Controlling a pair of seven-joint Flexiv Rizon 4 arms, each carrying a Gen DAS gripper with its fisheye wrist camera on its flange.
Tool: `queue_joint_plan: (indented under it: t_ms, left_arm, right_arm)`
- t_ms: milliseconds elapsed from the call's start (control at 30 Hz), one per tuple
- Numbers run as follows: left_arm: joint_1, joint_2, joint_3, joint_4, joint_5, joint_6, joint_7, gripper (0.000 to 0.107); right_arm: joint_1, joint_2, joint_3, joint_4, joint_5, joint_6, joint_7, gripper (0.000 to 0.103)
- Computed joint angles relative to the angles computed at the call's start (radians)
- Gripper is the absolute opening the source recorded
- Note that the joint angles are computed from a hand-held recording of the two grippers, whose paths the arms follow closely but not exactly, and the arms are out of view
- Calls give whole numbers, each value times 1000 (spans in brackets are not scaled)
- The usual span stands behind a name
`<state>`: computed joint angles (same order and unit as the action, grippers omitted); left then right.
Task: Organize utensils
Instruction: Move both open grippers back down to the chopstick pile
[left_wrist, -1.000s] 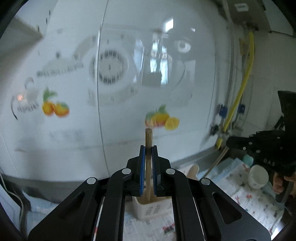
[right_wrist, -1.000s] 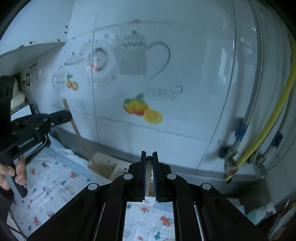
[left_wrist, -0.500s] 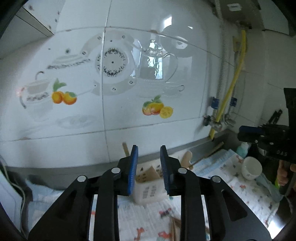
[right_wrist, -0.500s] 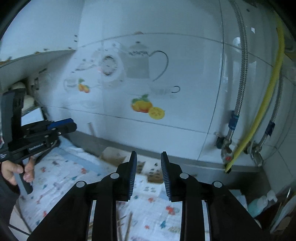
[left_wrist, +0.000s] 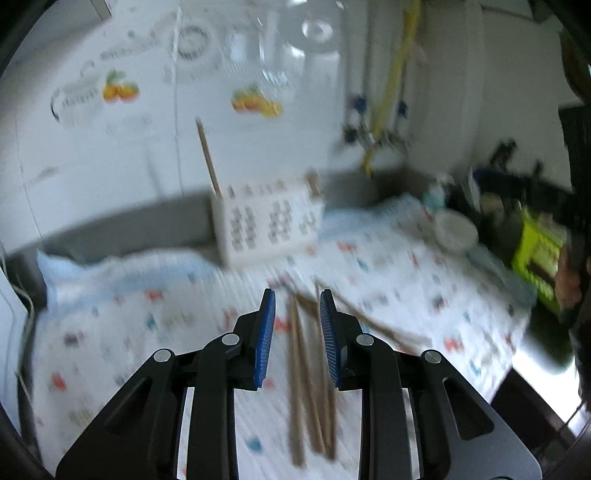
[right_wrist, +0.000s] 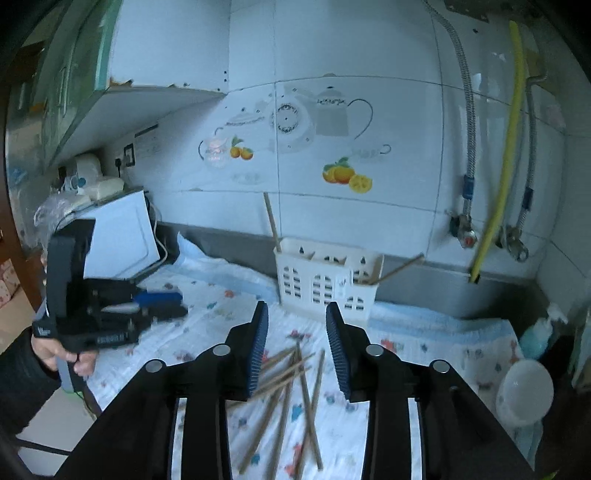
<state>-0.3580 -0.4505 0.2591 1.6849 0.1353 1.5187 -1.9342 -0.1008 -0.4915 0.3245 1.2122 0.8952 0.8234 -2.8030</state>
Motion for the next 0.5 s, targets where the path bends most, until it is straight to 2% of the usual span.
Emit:
queue_joint_plan:
  t_ms: [100, 167, 267, 333, 433, 500]
  left_arm:
    - [66, 0, -106, 70, -50, 31, 47, 24]
    - [129, -6, -201, 115, -105, 45, 108, 19]
    - [173, -23, -279, 154, -163, 62, 173, 18]
    - [154, -44, -268, 147, -182, 55, 196, 17]
    - [179, -70, -311, 144, -232, 55, 245, 11]
    - [172, -88, -306, 138, -253, 51, 263, 11]
  right_arm:
    - [-21, 24, 6, 61, 33, 30, -29, 32]
    - [-32, 30, 3, 81, 50, 20, -27, 32]
    - [-33, 38, -8, 114, 64, 39, -32, 33]
    - [-38, 38, -12, 125, 73, 33, -23, 34]
    - [-42, 34, -19, 132, 81, 20, -8, 34]
    - [-41, 31, -23, 136, 80, 15, -2, 34]
